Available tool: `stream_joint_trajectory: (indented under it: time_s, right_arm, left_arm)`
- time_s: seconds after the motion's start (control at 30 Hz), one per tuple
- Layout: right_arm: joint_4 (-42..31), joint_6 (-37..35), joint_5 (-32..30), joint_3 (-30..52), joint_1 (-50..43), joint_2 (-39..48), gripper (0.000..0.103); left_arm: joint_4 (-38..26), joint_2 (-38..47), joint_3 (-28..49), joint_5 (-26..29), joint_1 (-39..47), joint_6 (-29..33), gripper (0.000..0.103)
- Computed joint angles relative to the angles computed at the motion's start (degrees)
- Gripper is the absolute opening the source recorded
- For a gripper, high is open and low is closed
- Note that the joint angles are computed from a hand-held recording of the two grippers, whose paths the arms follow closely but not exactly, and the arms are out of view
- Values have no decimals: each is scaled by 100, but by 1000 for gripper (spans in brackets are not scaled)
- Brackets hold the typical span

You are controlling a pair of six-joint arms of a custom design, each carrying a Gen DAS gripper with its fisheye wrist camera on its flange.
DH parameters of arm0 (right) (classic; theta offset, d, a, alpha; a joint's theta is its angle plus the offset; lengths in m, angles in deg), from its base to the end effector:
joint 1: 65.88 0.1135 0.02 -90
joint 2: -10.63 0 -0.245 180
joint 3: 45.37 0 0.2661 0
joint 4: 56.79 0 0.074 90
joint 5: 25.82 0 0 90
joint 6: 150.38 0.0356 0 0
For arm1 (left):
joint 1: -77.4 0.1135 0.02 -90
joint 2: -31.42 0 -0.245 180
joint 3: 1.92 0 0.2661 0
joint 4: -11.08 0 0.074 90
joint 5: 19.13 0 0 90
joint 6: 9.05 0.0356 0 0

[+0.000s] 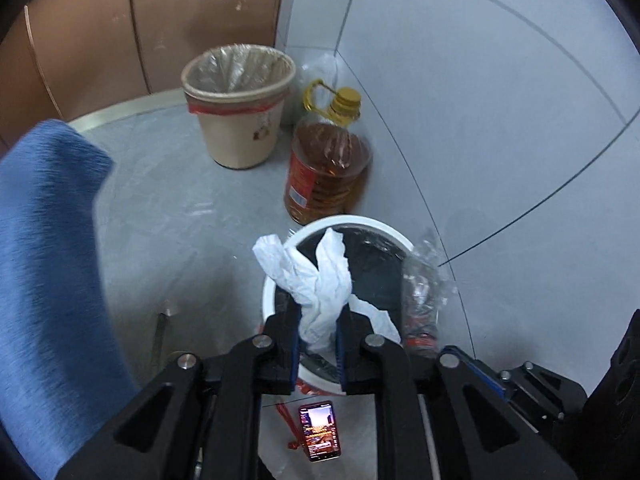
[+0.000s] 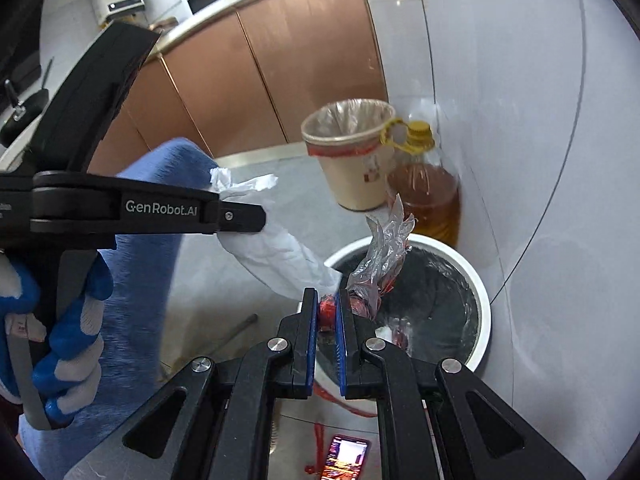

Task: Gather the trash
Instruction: 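Carry the tissue and plastic bag with both tools over the floor bin, then open both tools to drop the tissue and plastic bag into the bin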

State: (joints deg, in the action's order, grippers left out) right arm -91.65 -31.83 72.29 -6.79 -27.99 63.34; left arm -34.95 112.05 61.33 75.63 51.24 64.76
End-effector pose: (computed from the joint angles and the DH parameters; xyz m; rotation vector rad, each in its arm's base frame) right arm 0.1619 0.1197 0.1610 -0.1345 2.4425 0.3560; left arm 0.2528 -0.1274 0.1778 0.2628 2.7060 -0.3374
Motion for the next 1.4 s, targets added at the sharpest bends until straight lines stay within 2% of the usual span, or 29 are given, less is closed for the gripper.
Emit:
stream_joint_trajectory:
  time_s: [0.1,0.17,0.23,0.27,0.37,0.5,0.7,1.1,1.27,1.4]
  right_arm:
    - [383,-205,-13,5,-191,532,11]
    - [591,-281,-5,-1,-327,862,11]
    - [643,-273,30,-54,-408,970,16]
    - [646,-272,57,-72,-438,991,23]
    - [600,-230,162,-163,-410,931,30]
    - [437,-142,305,-198,-313,773,32]
    - [41,101,565,-134,13,392,33]
    - [-1463,959,1643,586,1469,-486,36]
    - [-2203,1577,2254,1104,2367,-631,36]
    - [-2651,1999,2700,1638,3082,-400,37]
  left_arm:
    - [264,380,18,330,53,28,22]
    - [417,589,68,479,65,35,38]
    - [565,694,68,533,54,22,45]
    - [629,743,66,616,71,21,46]
    - [667,750,60,818,124,17,47]
    - [652,579,-16,877,126,15,47]
    - [490,-119,-285,876,167,-16,47]
    - [-658,-2221,-583,779,509,90,47]
    - [-1425,-3262,-554,881,851,265,47]
    - [-2137,-3940,-392,1187,1457,683,47]
